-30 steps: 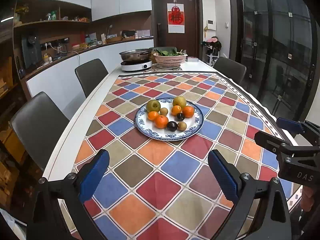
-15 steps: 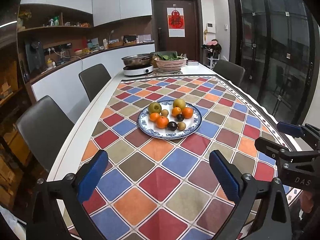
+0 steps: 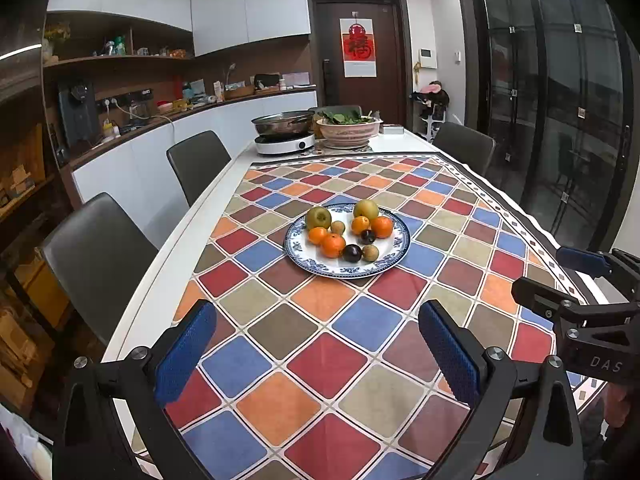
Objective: Organize fruits
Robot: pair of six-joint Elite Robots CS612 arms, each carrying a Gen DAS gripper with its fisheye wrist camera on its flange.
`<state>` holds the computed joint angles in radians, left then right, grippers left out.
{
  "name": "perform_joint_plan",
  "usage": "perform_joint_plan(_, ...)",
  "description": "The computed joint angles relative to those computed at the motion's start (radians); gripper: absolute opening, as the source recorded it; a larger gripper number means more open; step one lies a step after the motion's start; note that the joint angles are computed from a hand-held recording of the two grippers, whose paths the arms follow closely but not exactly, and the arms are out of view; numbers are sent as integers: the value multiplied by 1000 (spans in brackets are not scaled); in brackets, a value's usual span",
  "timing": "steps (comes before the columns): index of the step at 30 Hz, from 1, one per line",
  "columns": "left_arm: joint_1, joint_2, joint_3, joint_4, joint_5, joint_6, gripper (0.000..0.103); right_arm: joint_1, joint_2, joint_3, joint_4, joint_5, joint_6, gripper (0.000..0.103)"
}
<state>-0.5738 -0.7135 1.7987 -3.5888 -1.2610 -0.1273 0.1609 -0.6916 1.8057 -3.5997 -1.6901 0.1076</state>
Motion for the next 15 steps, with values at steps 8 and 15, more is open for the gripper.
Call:
perform_joint_plan(8,-2,0,-1,-12,7,5,103,0,0,-1,2,0,0,80)
perform_joint_plan(15,-2,1,-1,-15,8,5,103,0,-1,1,1,0,-1,80)
